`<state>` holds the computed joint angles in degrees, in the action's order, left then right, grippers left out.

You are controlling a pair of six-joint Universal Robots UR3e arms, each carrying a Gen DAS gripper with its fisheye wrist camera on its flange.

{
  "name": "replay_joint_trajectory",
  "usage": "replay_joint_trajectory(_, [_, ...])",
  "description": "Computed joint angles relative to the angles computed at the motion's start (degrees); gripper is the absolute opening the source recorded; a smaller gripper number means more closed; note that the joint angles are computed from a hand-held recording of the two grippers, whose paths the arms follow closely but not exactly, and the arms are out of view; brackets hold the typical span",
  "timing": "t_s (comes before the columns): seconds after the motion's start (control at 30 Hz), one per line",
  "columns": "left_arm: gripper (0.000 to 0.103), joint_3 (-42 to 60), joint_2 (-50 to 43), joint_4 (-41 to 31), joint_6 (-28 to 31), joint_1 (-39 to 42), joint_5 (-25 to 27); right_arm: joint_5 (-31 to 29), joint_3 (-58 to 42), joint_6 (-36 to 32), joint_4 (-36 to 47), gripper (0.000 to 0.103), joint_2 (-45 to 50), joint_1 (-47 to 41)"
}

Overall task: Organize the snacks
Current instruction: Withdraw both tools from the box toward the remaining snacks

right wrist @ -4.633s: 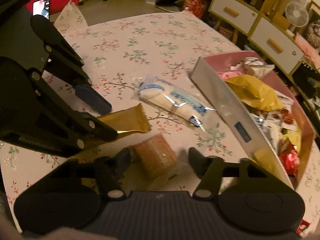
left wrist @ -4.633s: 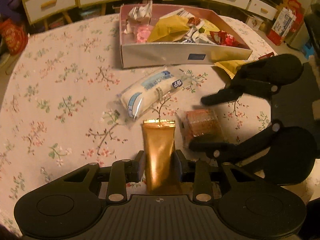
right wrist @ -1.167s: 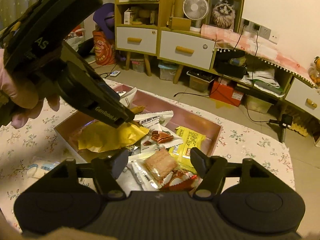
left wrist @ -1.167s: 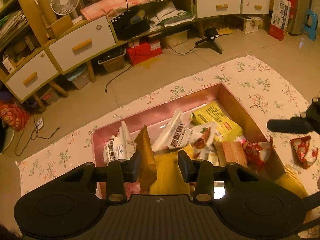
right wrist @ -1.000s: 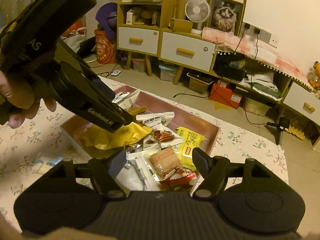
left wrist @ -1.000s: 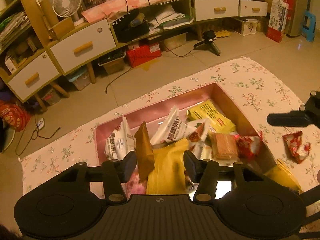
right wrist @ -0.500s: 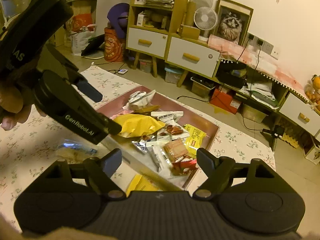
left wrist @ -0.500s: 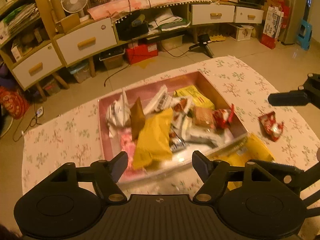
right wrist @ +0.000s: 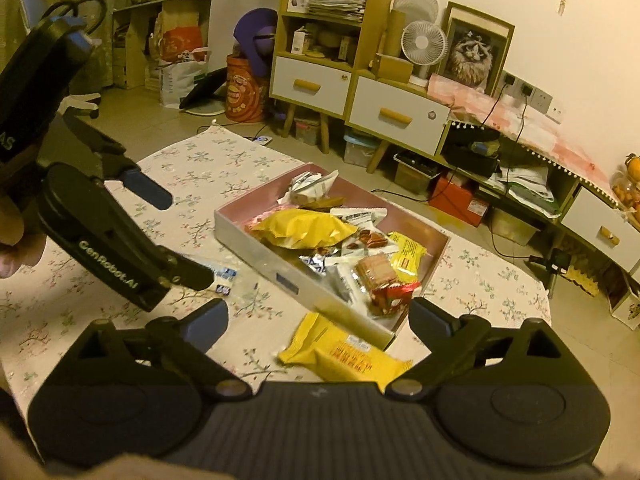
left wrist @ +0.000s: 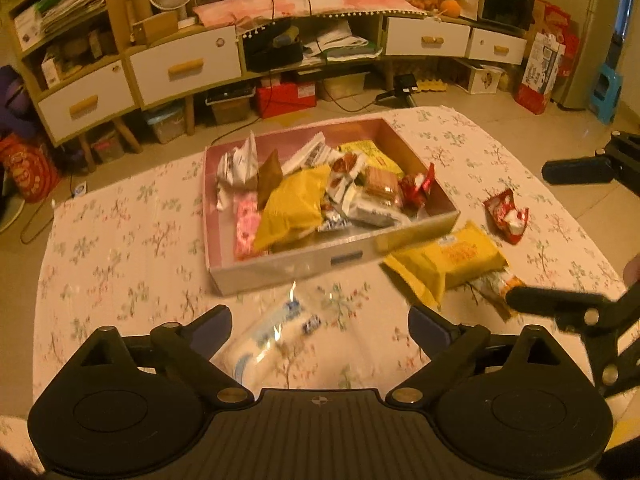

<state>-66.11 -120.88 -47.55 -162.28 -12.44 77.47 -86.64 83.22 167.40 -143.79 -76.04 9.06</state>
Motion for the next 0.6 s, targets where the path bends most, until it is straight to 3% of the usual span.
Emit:
replay_joint_trajectory(0.27, [0.099, -18.28, 8.63, 11.15, 0.73, 1.32, -1.18, -1.42, 6.91, 0.92, -3.44, 0.102, -3.34, 0.84])
replay_joint_trajectory(0.6, [0.099, -29.8, 10.52, 20.91, 0.98, 2.4, -2.63, -3.49, 16.16, 2.86, -8.6, 0.103, -5.91, 0.39])
